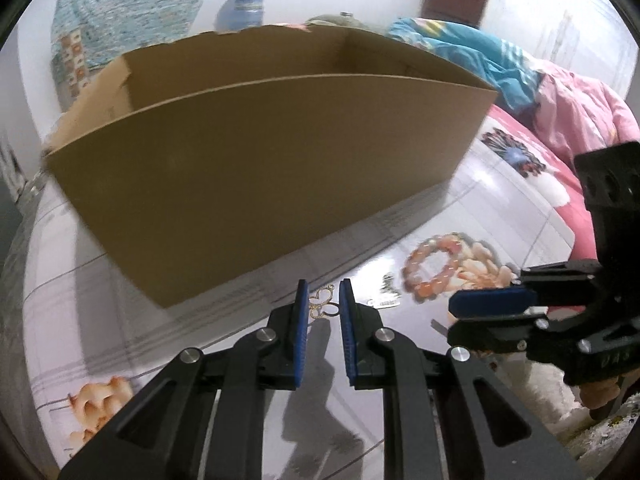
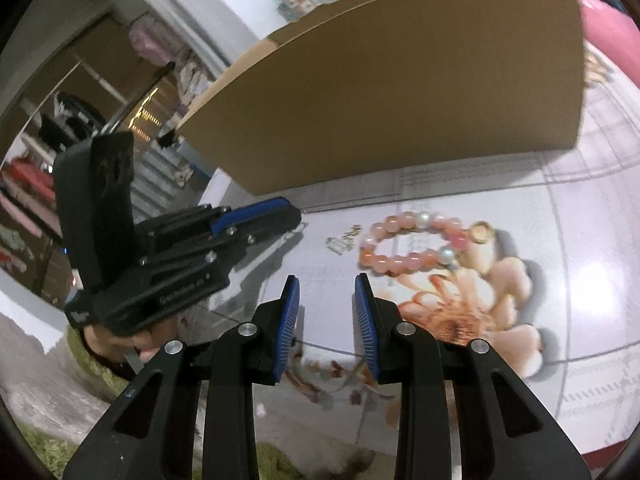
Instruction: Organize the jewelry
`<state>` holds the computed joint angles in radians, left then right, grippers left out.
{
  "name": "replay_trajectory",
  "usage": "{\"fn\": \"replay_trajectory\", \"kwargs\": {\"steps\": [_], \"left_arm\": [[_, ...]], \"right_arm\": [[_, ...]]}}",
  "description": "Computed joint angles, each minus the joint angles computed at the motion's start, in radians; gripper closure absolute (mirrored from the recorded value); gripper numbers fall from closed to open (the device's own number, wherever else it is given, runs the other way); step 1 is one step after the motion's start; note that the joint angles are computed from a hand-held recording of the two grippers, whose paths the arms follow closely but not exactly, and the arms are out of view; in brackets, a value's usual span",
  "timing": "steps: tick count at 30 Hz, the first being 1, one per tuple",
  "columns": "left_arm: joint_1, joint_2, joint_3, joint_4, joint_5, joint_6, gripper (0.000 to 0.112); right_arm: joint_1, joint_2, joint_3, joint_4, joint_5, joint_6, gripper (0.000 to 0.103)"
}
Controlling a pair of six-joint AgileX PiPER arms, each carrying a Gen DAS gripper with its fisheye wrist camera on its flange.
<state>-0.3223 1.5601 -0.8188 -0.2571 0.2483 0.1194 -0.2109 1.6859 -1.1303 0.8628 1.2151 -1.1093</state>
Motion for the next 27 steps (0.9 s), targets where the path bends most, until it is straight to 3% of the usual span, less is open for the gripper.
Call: {"fn": "replay_trajectory", "kwargs": {"steps": [6, 12, 24, 27], "left_arm": [[0.046, -0.035, 0.043, -0.005, -0.002, -0.01, 0.098], [0.055, -0.041, 0.06, -0.037, -0.011, 0.018, 0.098], [0.072, -0.036, 0.066, -0.108, -0.012, 0.09, 0.098], [0.074, -0.035, 0.07, -0.13, -0.017, 0.109, 0.098]], "right_arm": [[0.059, 0.016, -0.016, -0.031, -0.103, 0.013, 0.085], [0.121, 0.011, -0.028, -0.053, -0.246, 0.029, 0.086], [0.308, -0.089, 0.104, -0.148, -0.565, 0.024, 0.097], [0.324, -0.1, 0.12, -0.155, -0.587, 0.015, 0.103]]}}
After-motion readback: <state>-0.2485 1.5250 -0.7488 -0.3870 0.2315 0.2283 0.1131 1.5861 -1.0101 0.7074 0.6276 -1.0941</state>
